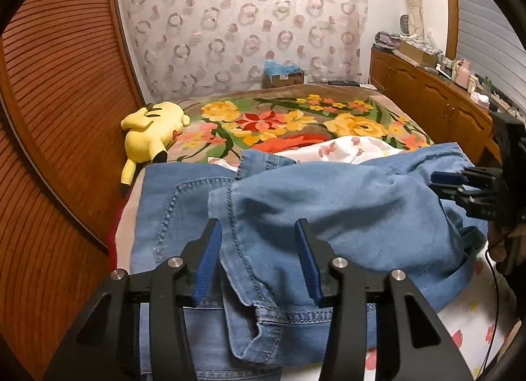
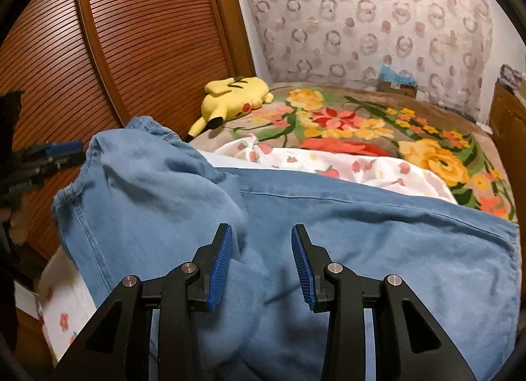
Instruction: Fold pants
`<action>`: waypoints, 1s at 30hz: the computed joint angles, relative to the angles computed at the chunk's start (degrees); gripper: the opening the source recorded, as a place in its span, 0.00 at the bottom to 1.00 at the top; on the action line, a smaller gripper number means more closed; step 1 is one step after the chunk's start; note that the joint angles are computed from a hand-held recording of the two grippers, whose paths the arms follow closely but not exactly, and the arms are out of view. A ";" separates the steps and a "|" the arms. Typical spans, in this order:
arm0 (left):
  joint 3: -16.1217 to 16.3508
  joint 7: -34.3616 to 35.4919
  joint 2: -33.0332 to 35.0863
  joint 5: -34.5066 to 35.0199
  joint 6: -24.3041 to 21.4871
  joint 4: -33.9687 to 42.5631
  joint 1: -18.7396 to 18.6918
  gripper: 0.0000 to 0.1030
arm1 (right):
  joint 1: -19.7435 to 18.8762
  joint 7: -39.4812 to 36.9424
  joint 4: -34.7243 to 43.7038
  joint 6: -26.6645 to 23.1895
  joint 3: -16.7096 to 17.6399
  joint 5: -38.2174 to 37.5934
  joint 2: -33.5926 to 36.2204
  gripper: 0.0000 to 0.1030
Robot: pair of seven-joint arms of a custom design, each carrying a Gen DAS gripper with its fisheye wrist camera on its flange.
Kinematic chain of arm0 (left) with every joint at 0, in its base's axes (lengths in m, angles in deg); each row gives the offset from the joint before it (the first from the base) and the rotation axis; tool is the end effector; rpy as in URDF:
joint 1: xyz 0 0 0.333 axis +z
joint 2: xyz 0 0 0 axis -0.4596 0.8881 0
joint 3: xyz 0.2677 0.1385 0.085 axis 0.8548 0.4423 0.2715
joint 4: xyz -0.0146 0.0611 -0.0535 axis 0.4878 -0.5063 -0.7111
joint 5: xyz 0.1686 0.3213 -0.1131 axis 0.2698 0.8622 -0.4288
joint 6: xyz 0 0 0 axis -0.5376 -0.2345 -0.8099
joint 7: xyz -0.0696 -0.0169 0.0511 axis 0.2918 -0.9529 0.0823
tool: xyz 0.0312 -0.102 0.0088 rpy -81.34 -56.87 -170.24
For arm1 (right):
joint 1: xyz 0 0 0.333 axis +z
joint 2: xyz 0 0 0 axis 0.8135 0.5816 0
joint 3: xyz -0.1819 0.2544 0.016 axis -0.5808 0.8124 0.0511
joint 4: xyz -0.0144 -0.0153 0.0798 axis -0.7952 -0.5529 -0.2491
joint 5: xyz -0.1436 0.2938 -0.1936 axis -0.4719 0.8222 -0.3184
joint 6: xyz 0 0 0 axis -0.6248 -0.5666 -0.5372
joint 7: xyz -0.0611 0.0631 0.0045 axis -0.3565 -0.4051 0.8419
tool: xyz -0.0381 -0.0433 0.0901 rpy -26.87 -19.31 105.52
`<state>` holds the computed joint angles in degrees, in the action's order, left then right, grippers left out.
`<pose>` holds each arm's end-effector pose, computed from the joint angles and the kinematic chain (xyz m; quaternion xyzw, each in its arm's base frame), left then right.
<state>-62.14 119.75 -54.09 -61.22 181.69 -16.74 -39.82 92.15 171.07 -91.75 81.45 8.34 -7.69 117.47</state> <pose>0.6386 -0.2849 0.6281 -0.4323 0.8117 -0.3264 0.2182 0.6202 0.4159 0.5672 -0.6428 0.6298 -0.2484 0.3584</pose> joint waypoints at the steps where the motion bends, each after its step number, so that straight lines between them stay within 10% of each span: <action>1: -0.16 0.27 0.26 -0.16 -0.22 0.02 0.00 0.46 | -0.54 -1.01 1.50 -0.27 0.50 0.84 1.11 0.38; 11: -0.29 1.20 -2.12 -1.70 0.16 -6.00 0.76 0.35 | -2.59 -11.49 15.26 -4.25 1.61 9.44 9.39 0.38; 20: -0.67 4.51 -8.52 -8.21 3.64 -16.38 3.22 0.47 | 1.74 -1.56 -8.93 -0.30 -1.67 1.16 -5.79 0.45; 30: -0.41 4.73 -8.42 -10.73 3.75 -18.62 3.05 0.52 | 2.67 8.76 -26.47 -10.14 2.96 -11.60 -19.47 0.47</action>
<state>-62.55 124.48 -62.51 -71.95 185.44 -35.36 -36.77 94.82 179.83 -118.21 71.31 11.30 -19.29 98.00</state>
